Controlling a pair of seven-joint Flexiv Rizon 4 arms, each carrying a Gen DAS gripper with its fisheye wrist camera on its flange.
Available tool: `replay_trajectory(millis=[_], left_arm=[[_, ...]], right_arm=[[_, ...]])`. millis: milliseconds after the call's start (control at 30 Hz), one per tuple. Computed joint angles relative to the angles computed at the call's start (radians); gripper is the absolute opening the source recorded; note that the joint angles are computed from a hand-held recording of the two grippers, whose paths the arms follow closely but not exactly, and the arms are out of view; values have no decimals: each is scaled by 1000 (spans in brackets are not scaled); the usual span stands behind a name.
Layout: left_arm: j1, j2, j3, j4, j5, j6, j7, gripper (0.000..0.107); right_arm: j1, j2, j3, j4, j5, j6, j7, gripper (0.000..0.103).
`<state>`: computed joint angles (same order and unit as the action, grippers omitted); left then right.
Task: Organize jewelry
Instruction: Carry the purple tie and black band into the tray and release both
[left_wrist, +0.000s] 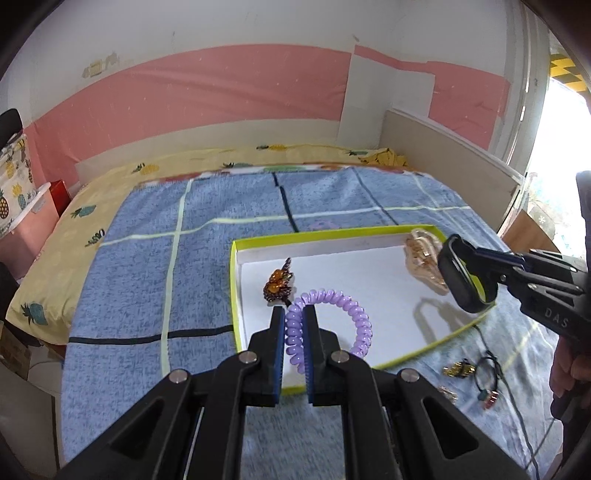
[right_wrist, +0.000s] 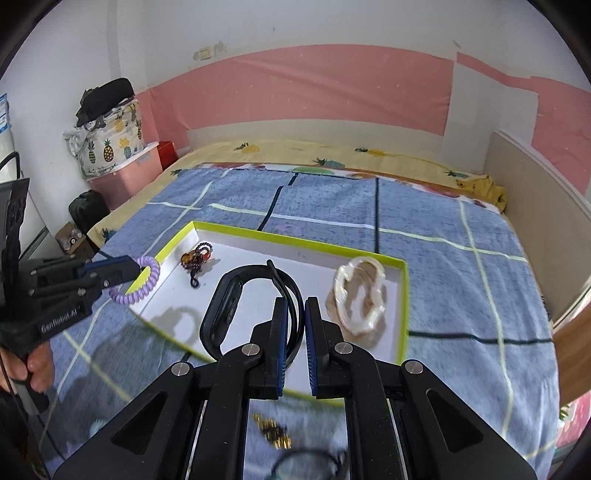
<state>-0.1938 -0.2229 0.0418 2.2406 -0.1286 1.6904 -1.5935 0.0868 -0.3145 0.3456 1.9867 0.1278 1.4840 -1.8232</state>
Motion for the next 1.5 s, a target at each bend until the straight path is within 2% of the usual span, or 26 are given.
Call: replay_trajectory(millis=[200,433,633,800,1067,1167,1300,1433,1500], left_arm=[[46,-40,-45,-6,-13,7,26,9],[47,-73,-46,-28,-20,-2,50,10],[1,-95,6,-60,-11,-41,45,10],[-17,-112,32,-80,5,-63,32,10],[10,-122,-1,-89,6,-68,42,11],[20,-124,-14,-90,3,-70,51,11],[16,-126,-11,-96,2,-83,53,11],[62,-112,-66,-74,-28,-78,68,12],[70,-99,-76,-59,-40,-71,66,19]], right_arm=[[92,-86,-93,-55,-110,-12,96,9],[161,-155,-174,-100,-243,-36,211,9],[191,-178,-221,-108,-328,-44,287,9],[180,-192,-214,-123,-353,-64,317,9],[150,-209,-181,-150,-346,-99,311,9],[118,-211,-139,-160,-318,-106,275,17],[108,-198,-126,-152,-291,-90,259,25],[98,-169,-110,-127,-267,-69,242,26],[90,-150,-99,-110,-253,-61,232,27]])
